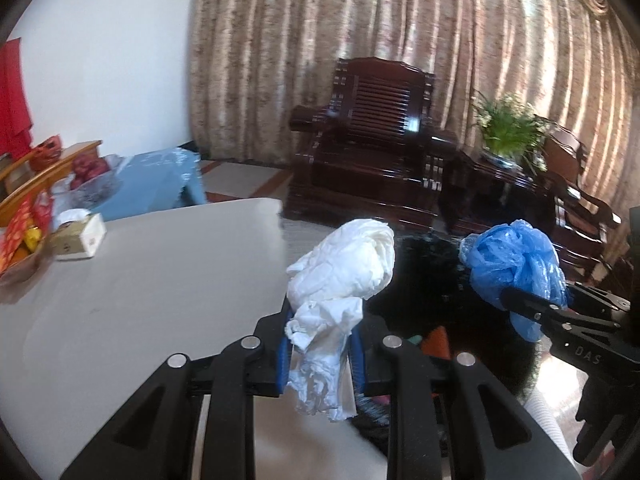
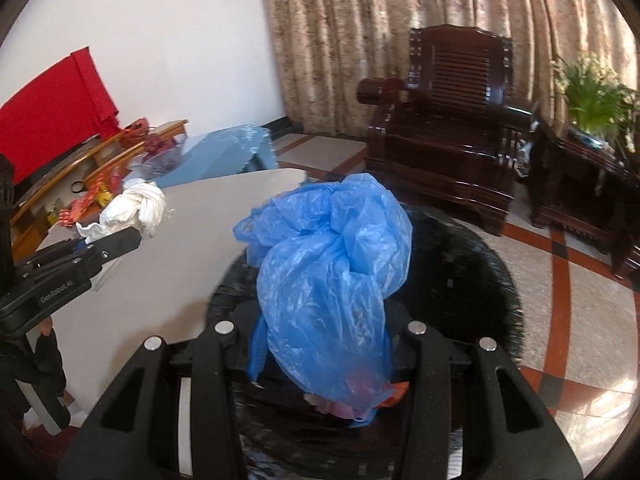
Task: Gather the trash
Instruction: 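Lower the tissue and blue bag into the bin and open both grippers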
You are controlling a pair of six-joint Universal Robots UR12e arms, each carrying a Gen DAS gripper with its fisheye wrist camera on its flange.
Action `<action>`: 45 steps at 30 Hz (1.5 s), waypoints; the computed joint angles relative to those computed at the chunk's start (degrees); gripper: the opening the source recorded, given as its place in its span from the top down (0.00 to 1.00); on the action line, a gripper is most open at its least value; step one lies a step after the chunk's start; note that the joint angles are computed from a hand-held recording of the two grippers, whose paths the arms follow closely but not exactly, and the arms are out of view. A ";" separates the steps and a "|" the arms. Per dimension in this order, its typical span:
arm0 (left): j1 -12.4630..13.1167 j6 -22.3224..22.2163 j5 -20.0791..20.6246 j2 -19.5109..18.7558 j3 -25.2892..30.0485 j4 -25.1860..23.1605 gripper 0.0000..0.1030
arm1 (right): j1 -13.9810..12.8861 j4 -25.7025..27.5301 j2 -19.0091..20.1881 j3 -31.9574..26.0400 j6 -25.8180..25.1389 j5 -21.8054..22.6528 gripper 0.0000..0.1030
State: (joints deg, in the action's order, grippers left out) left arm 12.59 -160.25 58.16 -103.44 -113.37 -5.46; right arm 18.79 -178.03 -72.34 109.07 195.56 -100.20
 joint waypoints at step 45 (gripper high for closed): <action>-3.07 0.87 -3.75 -1.67 3.88 -6.42 0.10 | -1.73 0.56 -1.40 2.15 4.45 -2.43 0.05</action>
